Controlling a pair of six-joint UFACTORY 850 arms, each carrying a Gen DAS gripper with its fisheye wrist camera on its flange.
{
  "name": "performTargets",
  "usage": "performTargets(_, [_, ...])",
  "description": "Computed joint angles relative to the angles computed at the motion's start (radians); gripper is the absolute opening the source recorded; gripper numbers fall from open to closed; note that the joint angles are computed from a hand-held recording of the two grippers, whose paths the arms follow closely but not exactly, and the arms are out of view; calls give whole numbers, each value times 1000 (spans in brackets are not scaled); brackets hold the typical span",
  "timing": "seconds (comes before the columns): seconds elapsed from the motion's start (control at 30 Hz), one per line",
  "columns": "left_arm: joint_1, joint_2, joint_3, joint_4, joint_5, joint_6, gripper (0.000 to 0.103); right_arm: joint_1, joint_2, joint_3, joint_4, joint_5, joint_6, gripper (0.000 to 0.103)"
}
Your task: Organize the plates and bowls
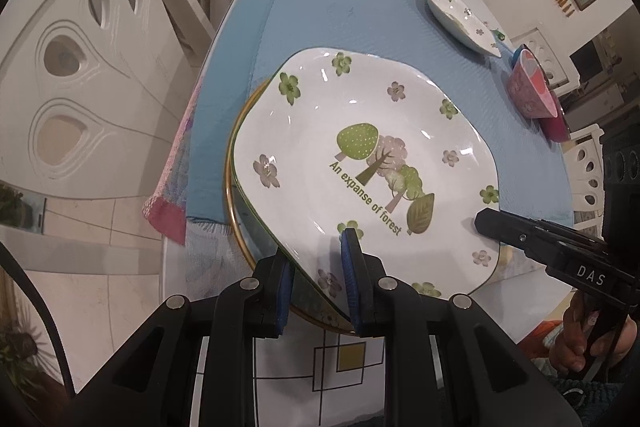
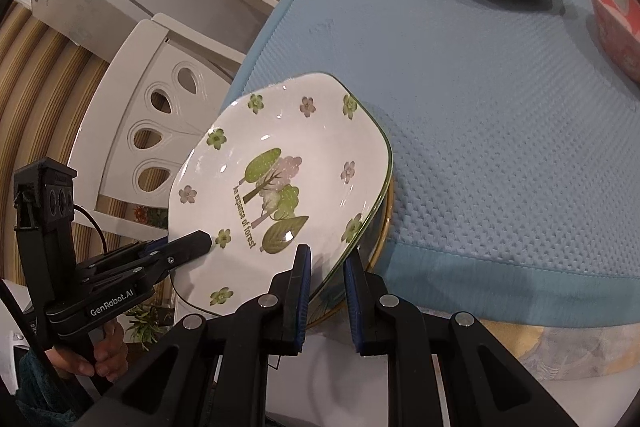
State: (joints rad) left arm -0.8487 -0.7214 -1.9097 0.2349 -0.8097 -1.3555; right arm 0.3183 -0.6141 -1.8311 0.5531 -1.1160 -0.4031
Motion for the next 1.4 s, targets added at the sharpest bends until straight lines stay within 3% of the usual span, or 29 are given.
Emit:
performTargets(0.2, [4, 0, 11, -53, 15, 37, 25, -17, -9, 7, 56, -9, 0, 16])
performTargets(0.23, [7, 18, 44, -77, 69, 47, 35, -25, -15, 7, 81, -18, 5, 16])
performTargets(0.27, [9, 34, 73, -91, 123, 50, 55, -35, -22, 5, 118, -34, 7, 21])
performTargets(0.3, [11, 56, 111, -108, 199, 55, 67, -48, -34, 1, 165, -57, 10, 31])
performTargets(0.33, [10, 69, 131, -101, 247, 46, 89, -62, -43, 0, 223, -83, 10, 39])
performTargets(0.37, [5, 70, 124, -67, 253, 27, 103, -77, -49, 5, 292, -105, 3, 54])
performTargets(0.47, [-2, 30, 41, -33, 118, 50, 102, -86, -38, 9, 330, -90, -12, 102])
performTargets(0.67, [5, 103, 153, -7, 150, -52, 102, -97, -44, -29, 270, -97, 15, 103])
performTargets(0.77, [5, 141, 206, 57, 157, -149, 102, -108, -17, -2, 316, -30, -34, 103])
performTargets(0.87, [4, 156, 214, 187, 117, -286, 102, -107, 14, 16, 321, 57, -107, 103])
performTargets(0.93, [9, 155, 201, 259, 102, -344, 102, -106, 6, -15, 297, 61, -115, 103])
performTargets(1.1, [31, 89, 69, 296, 34, -312, 102, -121, -44, -103, 297, 5, -123, 103])
performTargets(1.4, [37, -105, -288, 266, -161, -56, 102, -149, -104, -212, 293, -23, -97, 103])
